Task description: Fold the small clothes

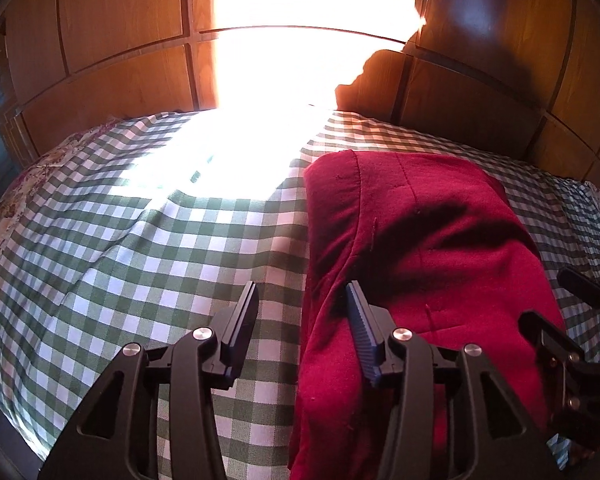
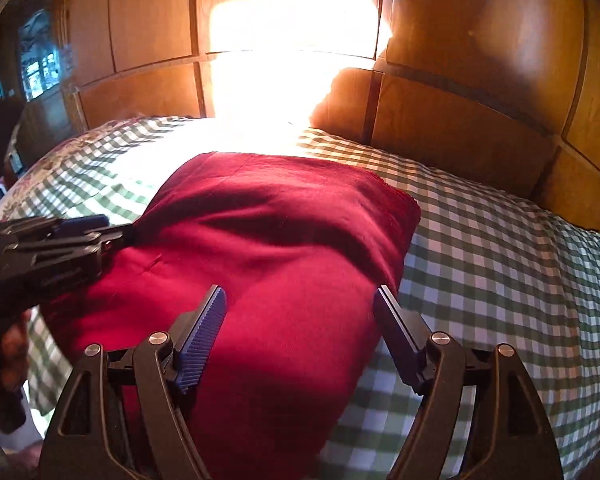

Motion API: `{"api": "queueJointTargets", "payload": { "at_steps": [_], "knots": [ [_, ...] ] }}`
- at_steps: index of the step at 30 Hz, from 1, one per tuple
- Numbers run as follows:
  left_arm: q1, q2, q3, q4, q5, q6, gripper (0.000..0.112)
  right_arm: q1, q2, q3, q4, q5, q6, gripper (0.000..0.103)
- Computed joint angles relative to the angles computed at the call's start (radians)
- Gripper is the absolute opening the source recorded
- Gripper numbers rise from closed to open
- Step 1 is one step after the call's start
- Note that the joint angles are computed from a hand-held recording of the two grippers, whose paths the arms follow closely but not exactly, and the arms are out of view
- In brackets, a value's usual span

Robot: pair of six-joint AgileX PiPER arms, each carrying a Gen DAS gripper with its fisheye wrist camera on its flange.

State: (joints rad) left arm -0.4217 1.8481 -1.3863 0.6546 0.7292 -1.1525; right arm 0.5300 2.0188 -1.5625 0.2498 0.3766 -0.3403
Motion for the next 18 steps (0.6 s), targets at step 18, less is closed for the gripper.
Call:
{"api": "queueJointTargets", "payload": {
  "at_steps": [18],
  "knots": [
    [0.032,0.031,0.030,-0.013,-0.049,0.022,0.053,-0.102,0.056,0.063,0.436,0.164,-0.258,0.088]
  ]
}}
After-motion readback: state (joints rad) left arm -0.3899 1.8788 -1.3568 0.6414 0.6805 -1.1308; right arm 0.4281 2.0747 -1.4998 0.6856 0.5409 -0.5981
